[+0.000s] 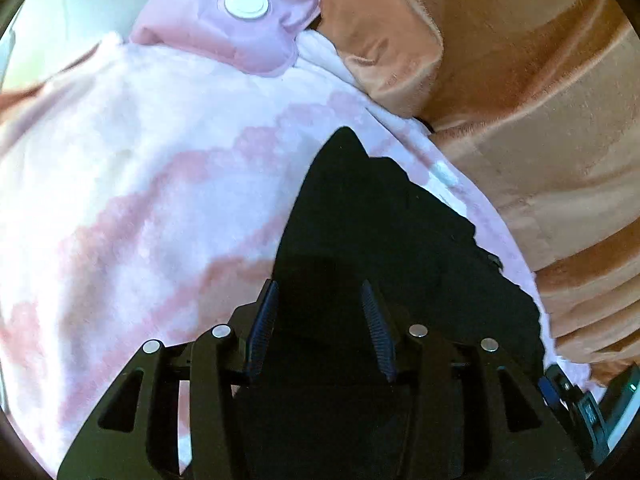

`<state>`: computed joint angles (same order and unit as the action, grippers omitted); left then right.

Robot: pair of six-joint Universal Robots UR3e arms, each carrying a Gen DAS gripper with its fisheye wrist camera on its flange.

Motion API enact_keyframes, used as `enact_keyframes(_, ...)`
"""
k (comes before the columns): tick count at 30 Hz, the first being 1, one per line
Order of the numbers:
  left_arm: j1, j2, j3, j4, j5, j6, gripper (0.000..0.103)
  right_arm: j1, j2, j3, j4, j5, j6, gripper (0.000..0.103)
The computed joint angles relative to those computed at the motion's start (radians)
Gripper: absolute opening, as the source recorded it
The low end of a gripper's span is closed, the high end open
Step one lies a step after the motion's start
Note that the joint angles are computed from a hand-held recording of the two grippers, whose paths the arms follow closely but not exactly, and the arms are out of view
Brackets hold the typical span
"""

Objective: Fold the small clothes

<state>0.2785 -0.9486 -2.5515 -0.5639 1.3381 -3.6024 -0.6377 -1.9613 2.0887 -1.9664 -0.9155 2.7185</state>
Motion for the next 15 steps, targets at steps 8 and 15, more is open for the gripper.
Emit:
enact_keyframes(8,-0.038,-0.164,0.027,0.092,-0.028,-0.074,0.042,0.174,0.294,-0.085,-0.303,-0.047,0.174,0.054)
enact_keyframes(15,-0.115,-0.228,0.093,0.142,0.096,-0.096,0.021,0.107,0.091,-0.138,-0.139,0.12,0.034,0.003)
